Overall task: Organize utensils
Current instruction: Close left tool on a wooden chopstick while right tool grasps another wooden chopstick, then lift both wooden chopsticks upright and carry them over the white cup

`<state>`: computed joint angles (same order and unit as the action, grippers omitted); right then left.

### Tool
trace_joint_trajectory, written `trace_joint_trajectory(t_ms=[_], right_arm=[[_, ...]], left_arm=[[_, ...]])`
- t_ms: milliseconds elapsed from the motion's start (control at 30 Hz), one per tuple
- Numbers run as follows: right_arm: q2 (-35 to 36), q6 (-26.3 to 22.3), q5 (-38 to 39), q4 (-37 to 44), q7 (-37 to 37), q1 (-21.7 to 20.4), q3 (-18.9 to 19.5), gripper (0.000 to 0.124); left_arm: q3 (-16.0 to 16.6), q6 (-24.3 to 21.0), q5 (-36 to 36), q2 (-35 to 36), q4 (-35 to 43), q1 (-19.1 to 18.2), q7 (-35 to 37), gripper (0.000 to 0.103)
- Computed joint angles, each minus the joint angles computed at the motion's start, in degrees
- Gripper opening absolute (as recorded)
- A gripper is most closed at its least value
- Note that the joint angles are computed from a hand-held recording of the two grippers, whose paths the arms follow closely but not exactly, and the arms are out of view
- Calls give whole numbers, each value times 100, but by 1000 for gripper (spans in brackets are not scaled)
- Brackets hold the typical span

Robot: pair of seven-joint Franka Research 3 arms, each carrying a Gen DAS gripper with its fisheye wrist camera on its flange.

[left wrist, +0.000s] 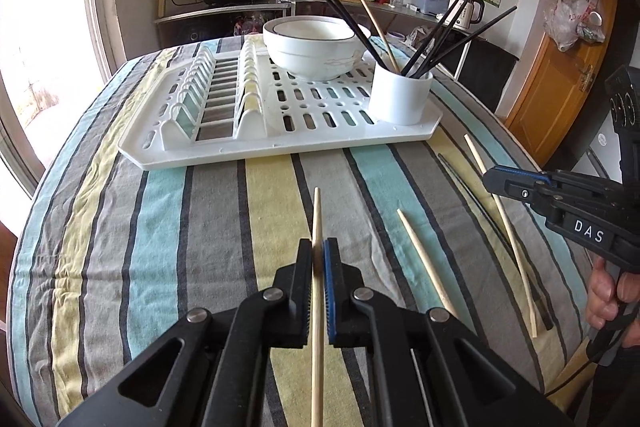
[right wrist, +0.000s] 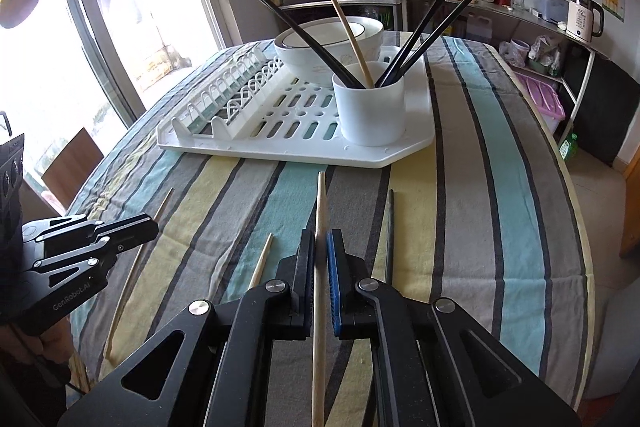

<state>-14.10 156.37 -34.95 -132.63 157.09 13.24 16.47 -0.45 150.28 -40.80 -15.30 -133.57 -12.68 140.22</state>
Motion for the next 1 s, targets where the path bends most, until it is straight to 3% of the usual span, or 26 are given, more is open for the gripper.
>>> trace_joint_trajectory(t_ms=[300,400,667,1000], right_arm=[[-307,228,-266,-105,249,-250,169,6],[-327,230,-192,-123,189,-270,189,6],[-233,272,-24,-127,39,-269,201,6],[-233,277,-55,-145,90,-290,209,6]], left_arm=[[127,-76,-409,-247,86,-103,319,6],[88,-312,-93,-122,200,-38,228,6],[-334,-539,1341,524,391,328,-817,6],[-421,-891,1308,680,586,395,-692,14]])
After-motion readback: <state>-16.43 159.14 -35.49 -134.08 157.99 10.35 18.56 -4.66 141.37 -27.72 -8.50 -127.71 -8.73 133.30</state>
